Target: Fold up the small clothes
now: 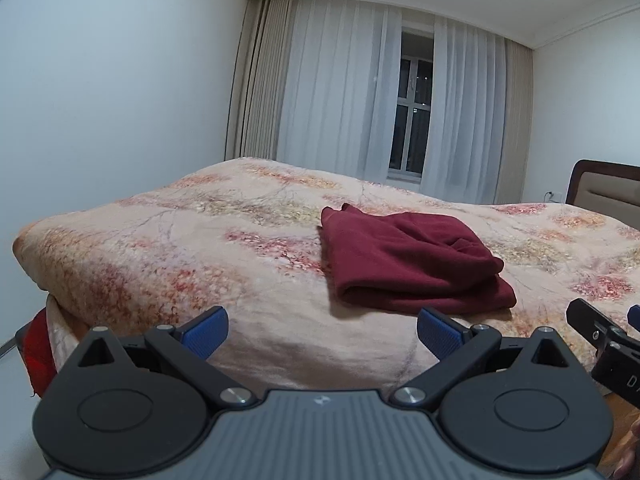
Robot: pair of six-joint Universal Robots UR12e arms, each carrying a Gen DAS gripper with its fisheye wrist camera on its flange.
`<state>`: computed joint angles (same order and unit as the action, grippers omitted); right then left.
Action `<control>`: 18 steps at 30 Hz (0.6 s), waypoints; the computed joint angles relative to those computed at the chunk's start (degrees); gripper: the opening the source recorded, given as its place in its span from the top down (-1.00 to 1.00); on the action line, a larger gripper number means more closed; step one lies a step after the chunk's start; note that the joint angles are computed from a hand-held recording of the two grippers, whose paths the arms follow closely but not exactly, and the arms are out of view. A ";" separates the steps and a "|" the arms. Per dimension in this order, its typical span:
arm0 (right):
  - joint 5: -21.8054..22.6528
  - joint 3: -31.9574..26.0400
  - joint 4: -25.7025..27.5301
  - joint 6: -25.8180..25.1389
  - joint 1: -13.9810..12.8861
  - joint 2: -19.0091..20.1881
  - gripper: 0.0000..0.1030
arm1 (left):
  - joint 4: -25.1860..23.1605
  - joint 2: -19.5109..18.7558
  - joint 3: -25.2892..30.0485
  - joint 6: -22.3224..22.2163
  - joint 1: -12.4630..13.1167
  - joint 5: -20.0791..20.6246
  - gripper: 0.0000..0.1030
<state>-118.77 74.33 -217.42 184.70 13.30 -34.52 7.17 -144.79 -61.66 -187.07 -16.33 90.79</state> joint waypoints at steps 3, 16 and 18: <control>0.14 0.01 0.46 0.47 -0.10 -0.08 -0.99 | -0.80 0.05 0.07 -0.55 -0.13 0.96 -0.99; 0.40 0.58 1.06 1.69 -0.27 -0.50 -0.99 | -2.76 0.07 0.30 -0.05 -0.41 2.23 -0.99; 0.39 0.58 1.06 1.68 -0.27 -0.50 -0.99 | -2.96 0.11 0.27 -0.06 -0.39 2.13 -0.99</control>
<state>-118.38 74.91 -216.36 186.38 13.03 -35.01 4.22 -144.69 -61.39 -187.13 -16.73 92.93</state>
